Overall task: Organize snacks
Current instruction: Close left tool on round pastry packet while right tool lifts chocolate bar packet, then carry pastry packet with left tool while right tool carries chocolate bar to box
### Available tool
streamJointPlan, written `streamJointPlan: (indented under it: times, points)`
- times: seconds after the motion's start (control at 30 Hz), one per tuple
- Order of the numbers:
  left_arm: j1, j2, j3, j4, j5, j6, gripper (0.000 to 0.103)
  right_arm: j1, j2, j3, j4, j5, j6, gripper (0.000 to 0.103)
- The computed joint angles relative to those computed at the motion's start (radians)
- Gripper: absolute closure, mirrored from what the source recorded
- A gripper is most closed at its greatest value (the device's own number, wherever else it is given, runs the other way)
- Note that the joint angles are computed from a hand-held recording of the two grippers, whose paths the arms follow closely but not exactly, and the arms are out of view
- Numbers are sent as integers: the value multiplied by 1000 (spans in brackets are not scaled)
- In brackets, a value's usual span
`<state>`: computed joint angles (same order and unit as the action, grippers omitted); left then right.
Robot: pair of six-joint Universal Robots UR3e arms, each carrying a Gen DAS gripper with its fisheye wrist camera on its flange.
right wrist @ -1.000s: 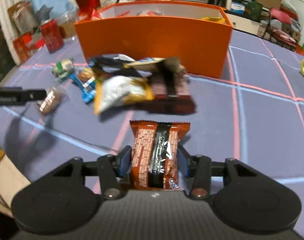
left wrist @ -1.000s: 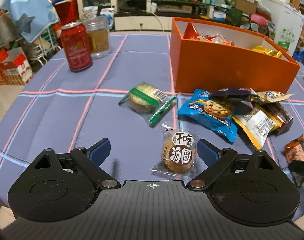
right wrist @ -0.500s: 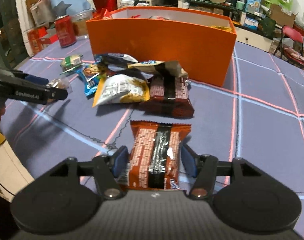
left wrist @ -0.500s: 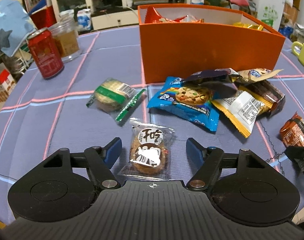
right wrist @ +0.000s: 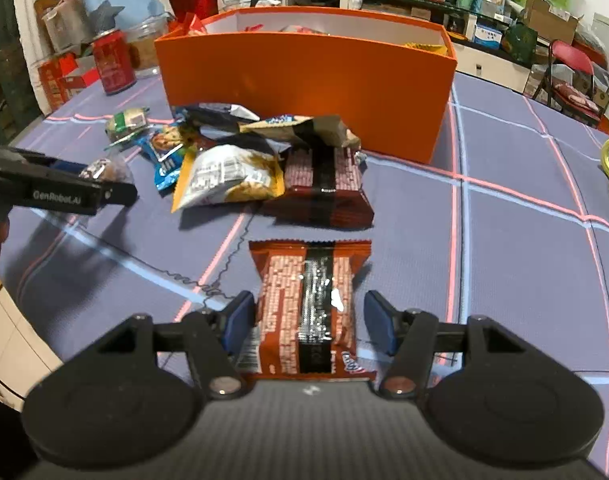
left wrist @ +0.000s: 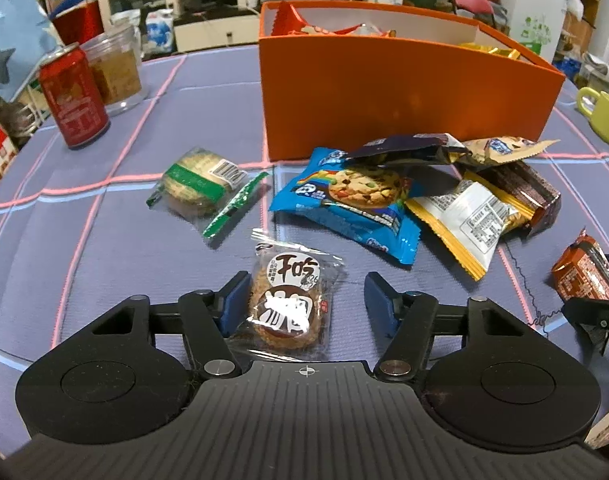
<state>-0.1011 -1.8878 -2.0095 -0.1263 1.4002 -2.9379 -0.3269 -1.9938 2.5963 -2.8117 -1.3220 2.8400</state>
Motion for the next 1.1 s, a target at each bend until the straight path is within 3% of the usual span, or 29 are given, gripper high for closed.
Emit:
streamJointPlan:
  times: [0.27,0.3,0.33,0.37,0.5,0.63,0.83,1.1]
  points:
    - [-6,-10,-1,17,-5,0,59,17,28,-5,-27,-10,19,37]
    - [-9,-9,1,14,-2,-4,67,18,29,-7,-25,-11,20,38]
    - [-10,-5,1,13,-1,-6,87,18,27,-9,-20,-9,16,41]
    - [-8,2,0,9,-6,-6,99,13,20,-8,-15,-3,12,52]
    - [18,35,-5,-40,-50,-18,101,-28,-23,2,24,36,4,57]
    - [15,71,-30,10,-51,-44,102,-60,-69,10,43,70,4,58]
    - [-94,75,13,40,126,-111,102,-77,-139,23,4,71,18,58]
    - [-129,76,55,-3,185,-146,102,-57,-106,8,-39,64,48,57]
